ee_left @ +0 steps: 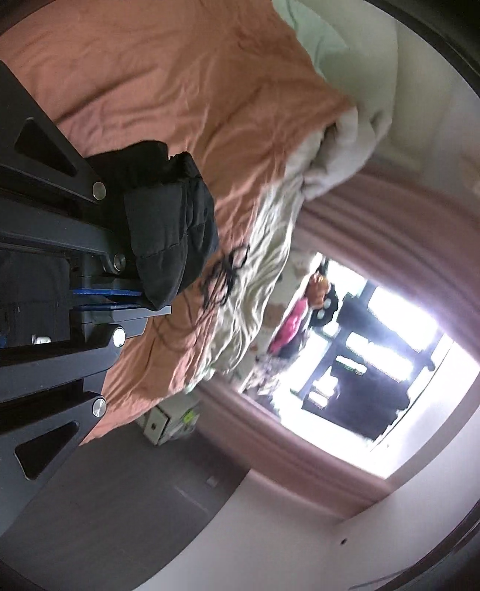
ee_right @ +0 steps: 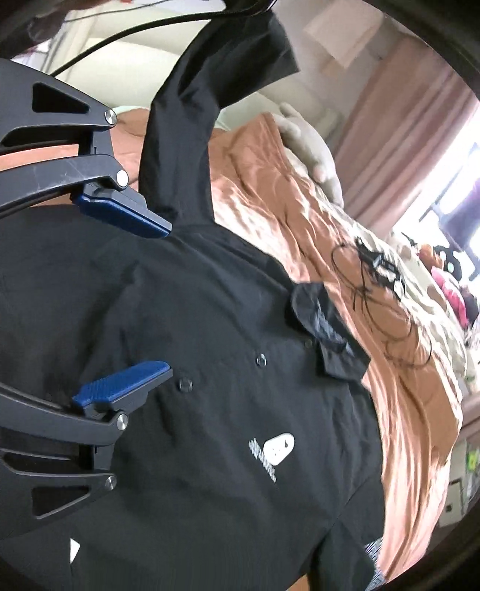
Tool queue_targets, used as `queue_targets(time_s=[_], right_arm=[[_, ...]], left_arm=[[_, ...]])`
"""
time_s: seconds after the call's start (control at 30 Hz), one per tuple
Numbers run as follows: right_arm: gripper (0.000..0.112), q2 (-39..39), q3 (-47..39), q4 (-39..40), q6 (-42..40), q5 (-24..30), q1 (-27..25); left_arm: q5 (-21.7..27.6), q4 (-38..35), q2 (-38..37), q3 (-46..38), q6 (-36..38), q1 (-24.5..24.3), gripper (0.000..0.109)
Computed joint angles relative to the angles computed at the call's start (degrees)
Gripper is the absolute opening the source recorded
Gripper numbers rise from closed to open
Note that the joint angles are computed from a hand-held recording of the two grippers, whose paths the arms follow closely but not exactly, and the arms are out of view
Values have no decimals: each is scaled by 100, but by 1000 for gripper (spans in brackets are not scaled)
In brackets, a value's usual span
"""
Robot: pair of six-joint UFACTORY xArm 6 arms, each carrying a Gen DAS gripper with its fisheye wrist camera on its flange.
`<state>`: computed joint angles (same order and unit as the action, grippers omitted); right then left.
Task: Fold large clothes
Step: 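Carry the held sleeve across the shirt body and open the left tool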
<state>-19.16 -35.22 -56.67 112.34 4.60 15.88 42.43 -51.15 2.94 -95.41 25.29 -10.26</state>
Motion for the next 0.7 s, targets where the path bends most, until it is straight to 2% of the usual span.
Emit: queue_targets(time_s=[0.1, 0.23, 0.37, 0.53, 0.6, 0.67, 0.7], right_arm=[[70, -213, 255, 150, -66, -172, -205], [70, -713, 657, -159, 404, -258, -549], [70, -1189, 1053, 440, -56, -117, -750], [70, -1400, 1318, 327, 404, -355, -1128], [70, -1413, 1351, 360, 462, -361, -1179], [70, -1540, 1479, 692, 192, -308, -1192], [70, -1561, 1508, 698, 203, -323, -1219]], left_arm=[[8, 58, 143, -191, 33, -355, 2], [59, 59, 246, -249, 96, -758, 2], [153, 160, 405, -287, 173, -1110, 2], [165, 743, 716, -375, -186, -1490, 5], [446, 868, 976, -512, -418, -1607, 23], [636, 675, 1062, -464, -444, -1633, 72], [577, 475, 1007, -277, -399, -1653, 80]])
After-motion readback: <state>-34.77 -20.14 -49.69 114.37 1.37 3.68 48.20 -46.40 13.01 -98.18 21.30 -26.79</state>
